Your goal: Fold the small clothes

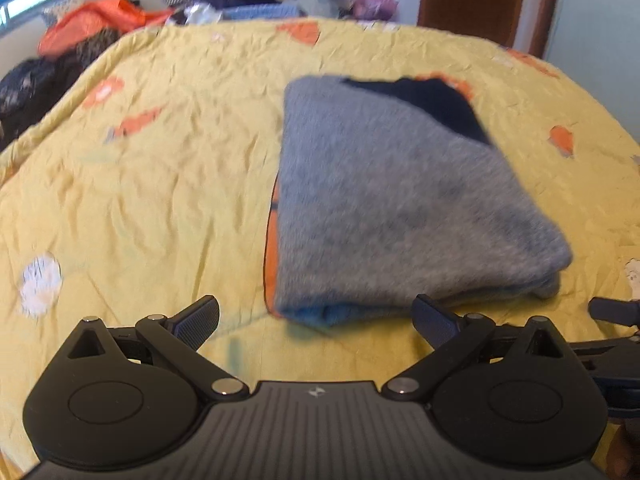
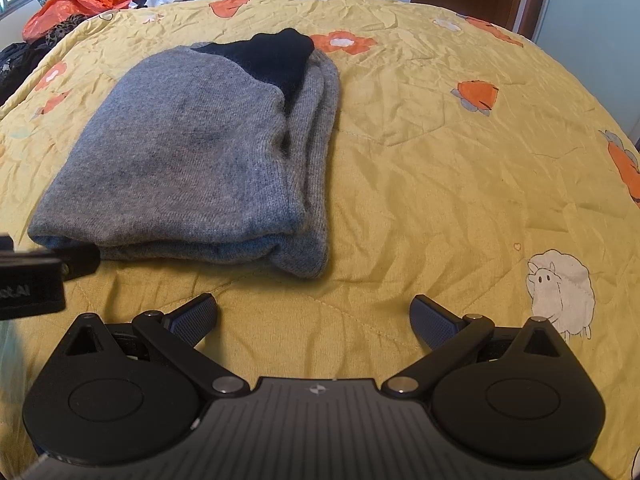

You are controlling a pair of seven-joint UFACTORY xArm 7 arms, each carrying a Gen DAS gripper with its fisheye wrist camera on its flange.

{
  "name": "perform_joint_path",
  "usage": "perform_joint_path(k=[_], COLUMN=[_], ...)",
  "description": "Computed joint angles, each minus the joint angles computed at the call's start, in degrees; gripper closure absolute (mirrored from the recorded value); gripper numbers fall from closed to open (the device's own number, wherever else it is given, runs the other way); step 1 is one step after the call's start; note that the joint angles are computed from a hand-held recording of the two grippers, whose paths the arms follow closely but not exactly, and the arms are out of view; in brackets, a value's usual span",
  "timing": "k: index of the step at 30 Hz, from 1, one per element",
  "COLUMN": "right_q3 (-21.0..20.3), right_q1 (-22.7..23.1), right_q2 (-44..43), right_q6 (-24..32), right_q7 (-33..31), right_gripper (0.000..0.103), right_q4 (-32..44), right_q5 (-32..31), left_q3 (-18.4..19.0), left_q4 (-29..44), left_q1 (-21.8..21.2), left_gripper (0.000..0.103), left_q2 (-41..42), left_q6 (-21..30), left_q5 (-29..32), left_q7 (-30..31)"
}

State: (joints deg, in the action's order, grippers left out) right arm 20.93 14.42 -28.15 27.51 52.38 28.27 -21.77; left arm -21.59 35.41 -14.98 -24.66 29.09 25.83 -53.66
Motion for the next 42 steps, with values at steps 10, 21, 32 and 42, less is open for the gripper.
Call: perform_joint_path(k=[10, 21, 32, 42], right_q3=[-0.1, 0.0, -1.0, -2.5], right_q1=[0.2, 0.3, 1.0, 1.6], right_q2=[-0.3, -0.3, -0.4, -2.4], right_q6=[0.1, 0.2, 0.6, 1.8], right_q7=[-0.1, 0.0, -1.4, -4.6], right_gripper=[0.000, 0.000, 0.000, 0.000], right_q4=[-0.1, -0.1, -0.2, -0.5], right_q5=[0.2, 0.2, 1.2, 4.9], left_q3=[-1.1, -4.0, -5.1, -4.7], left_q4=[-4.4, -4.9, -6.1, -2.9], left_q1=[8.4, 10.6, 7.0, 3.9], left_gripper=[0.000, 0.000, 0.000, 0.000], left_q2=[-8.0, -9.6, -8.0, -3.8], left_q6=[-17.3, -15.9, -7.4, -3.0], left_q5=[2.8, -3.3, -4.7, -0.3], left_q7=[-1.5, 2.9, 1.5, -0.9])
